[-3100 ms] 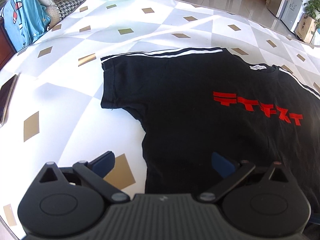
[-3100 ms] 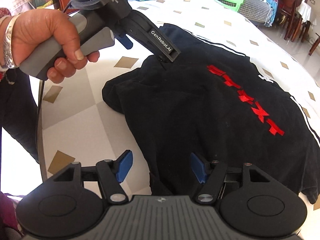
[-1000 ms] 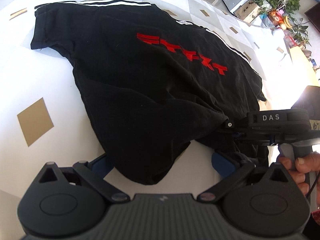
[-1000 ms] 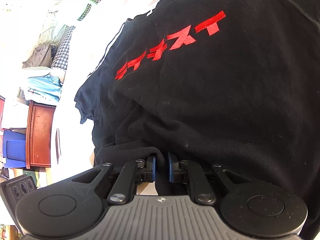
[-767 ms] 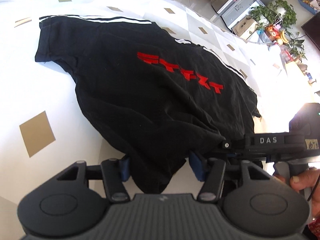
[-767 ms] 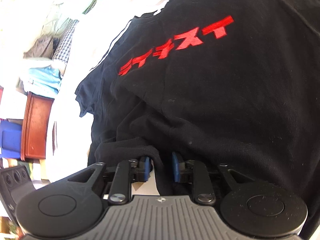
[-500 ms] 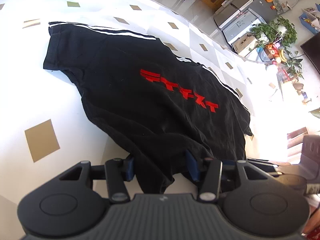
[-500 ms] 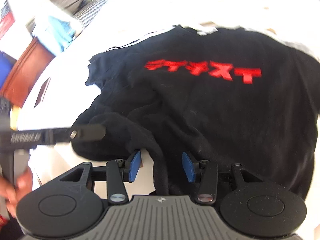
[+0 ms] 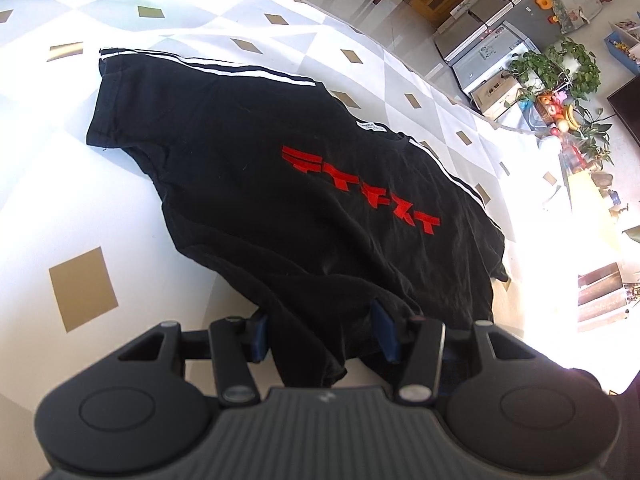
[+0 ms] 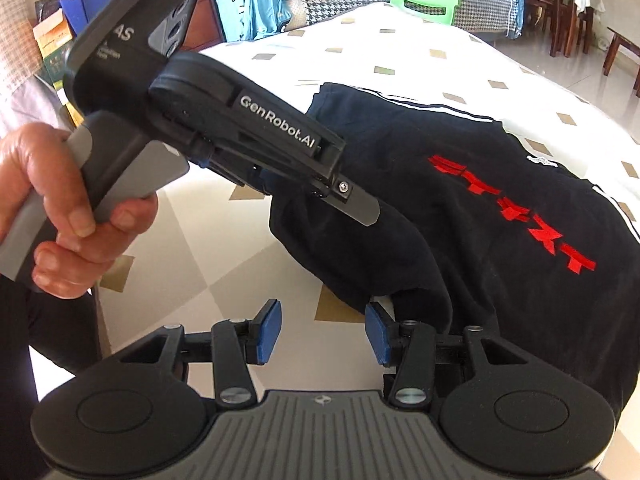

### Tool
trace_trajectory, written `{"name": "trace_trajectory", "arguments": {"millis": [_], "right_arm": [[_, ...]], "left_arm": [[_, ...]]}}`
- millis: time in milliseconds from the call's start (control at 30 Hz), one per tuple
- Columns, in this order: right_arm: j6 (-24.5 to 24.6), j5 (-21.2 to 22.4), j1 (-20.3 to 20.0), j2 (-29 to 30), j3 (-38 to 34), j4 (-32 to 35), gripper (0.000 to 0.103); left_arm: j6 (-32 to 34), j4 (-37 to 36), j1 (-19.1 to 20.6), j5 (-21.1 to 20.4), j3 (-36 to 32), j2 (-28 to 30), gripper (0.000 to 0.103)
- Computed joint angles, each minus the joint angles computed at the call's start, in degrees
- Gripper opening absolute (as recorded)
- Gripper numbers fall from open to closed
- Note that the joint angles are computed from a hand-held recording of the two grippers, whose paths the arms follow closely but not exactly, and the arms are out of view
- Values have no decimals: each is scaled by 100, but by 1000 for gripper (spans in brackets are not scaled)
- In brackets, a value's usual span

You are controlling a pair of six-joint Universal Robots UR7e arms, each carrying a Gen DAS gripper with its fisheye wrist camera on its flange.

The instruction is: Fold clothes

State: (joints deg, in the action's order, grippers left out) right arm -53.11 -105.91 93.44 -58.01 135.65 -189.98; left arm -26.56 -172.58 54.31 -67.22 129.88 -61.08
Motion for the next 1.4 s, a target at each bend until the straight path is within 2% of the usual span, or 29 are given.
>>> {"name": "trace_trajectory", "arguments": {"millis": [433,533,600,633,700,767,933,1067,1167,1400], "right_arm": [[-711,-483,34,1080,-379,-1021,41],[-727,-474,13,1204,-439,-1198,31],[-705,-490,25,1235,-470,-1250,16],[-688,-501,36,1235,-481,-1249,13],[-598,-421,44,1110,-475,-995,6],[-397,-237,40,868,-439,-527,6],[83,437,-9,149,-322,865,6],[410,975,-45,-266,-173,1549,6],[444,1164,27,-345,-44,1630,6],[768,1796,124,-423,93,2113,6]], "left_arm": [[-85,-3,47,-49,-81,62,47],[-87,-13,41,-52,-96,74,47],[-99,-32,40,-55,-100,76,50],[-100,-41,37,-44,-100,73,50],[-61,-57,3,50,-98,58,57],[-2,-84,-66,246,-84,23,75],[145,-262,-148,485,-23,-189,94],[174,-302,-218,720,24,-361,100],[146,-211,-250,824,28,-497,102],[188,-236,-240,791,99,-848,103]]}}
